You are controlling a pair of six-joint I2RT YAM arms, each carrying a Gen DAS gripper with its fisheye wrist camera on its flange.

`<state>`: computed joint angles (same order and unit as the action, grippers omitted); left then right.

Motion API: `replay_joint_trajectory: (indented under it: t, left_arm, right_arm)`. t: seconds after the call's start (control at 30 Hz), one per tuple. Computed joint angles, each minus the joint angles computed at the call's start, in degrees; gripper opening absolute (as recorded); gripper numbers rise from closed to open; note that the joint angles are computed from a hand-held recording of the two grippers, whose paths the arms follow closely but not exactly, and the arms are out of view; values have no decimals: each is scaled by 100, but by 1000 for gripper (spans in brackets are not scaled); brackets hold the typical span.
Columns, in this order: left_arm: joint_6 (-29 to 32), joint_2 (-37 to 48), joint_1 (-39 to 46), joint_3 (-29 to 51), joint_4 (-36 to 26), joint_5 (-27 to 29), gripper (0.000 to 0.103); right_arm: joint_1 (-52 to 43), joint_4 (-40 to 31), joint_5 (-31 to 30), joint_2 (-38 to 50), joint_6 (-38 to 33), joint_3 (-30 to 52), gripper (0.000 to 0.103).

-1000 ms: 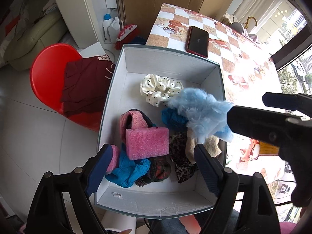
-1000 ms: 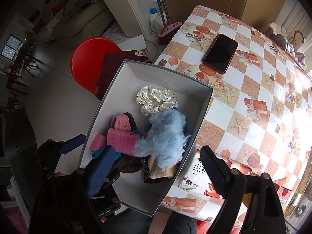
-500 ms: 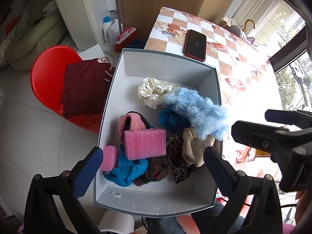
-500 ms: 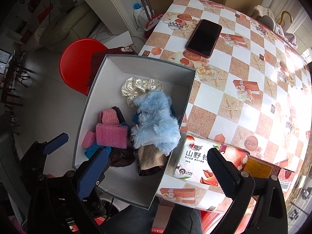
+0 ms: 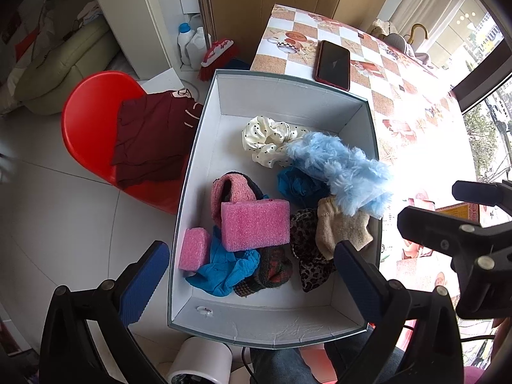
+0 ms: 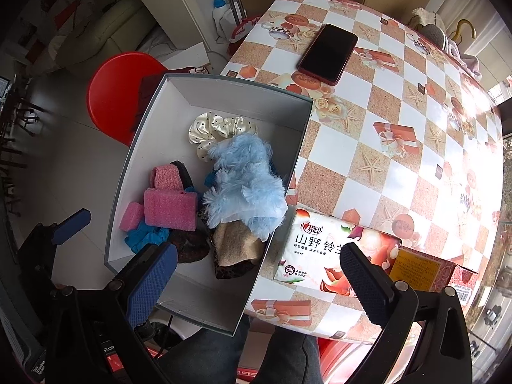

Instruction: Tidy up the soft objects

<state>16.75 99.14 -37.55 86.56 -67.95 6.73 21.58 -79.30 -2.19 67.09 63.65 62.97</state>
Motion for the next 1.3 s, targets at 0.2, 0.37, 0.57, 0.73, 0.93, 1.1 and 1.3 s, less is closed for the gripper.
replay_joint_trajectory:
  t: [0.2,0.37,0.57,0.73,0.93,1.1,1.3]
  left_arm:
    - [178,8,-46,72,-58,-29,103]
    - [347,53,-91,209,-106,-50,103]
    - [510,154,-108,440,-174,-7,103]
    - [602,177,-125,480,-170,-31,103]
    - [543,254,-69,573,-223,32,103]
    - [509,240,-53,517,-205,-35,103]
    - [562,254,156,574,-316,462,103]
  right_arm:
    - [202,-8,103,17,267,32,102]
    - [316,-55,225,-19,534,81,102]
    - [403,-149,377,-79,846,156,102]
    - [437,-190,452,-103,1008,198,102]
    - [480,-249,502,-44,997,295,102]
    - [507,-271,512,-3,959,342,102]
    - [548,-247,501,11,975,346,102]
